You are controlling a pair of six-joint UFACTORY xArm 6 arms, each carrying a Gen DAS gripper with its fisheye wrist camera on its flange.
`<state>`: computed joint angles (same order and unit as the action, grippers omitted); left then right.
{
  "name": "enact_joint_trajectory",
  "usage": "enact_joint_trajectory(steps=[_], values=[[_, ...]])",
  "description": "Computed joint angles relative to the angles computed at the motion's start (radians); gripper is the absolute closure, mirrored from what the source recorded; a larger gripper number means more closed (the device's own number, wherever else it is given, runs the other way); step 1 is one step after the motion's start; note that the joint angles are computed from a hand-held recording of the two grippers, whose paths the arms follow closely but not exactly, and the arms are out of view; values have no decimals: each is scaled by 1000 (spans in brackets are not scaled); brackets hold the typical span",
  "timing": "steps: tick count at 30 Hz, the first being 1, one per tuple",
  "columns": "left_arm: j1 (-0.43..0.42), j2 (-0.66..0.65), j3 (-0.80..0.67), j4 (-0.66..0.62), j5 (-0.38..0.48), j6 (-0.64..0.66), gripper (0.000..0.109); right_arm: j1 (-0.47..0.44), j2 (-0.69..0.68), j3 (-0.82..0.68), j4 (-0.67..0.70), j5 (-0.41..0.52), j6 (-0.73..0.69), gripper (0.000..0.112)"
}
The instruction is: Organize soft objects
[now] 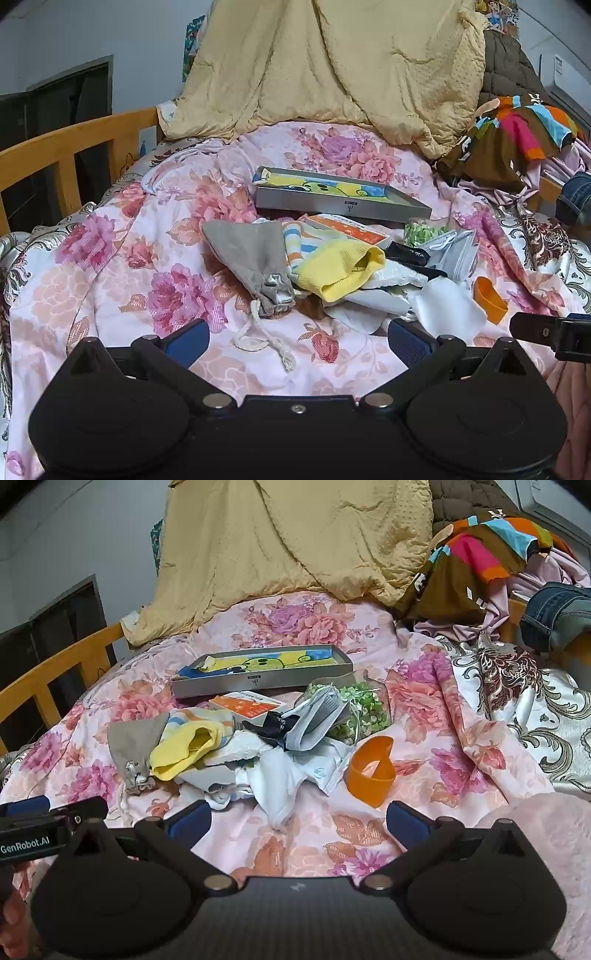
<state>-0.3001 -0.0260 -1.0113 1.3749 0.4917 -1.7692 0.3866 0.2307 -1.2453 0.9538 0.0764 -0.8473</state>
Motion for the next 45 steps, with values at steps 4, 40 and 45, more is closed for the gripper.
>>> enact_joint_trajectory(steps=[4,40,45], values=[[6,4,-4,-5,-21,-1,6,0,0,1,-12,-2,10,10],[8,-6,10,30,-24,-53,6,-2,7,4,-65,2,54,10],[9,-5,8,27,-24,-49,6,-3,7,3,-71,4,60,10]])
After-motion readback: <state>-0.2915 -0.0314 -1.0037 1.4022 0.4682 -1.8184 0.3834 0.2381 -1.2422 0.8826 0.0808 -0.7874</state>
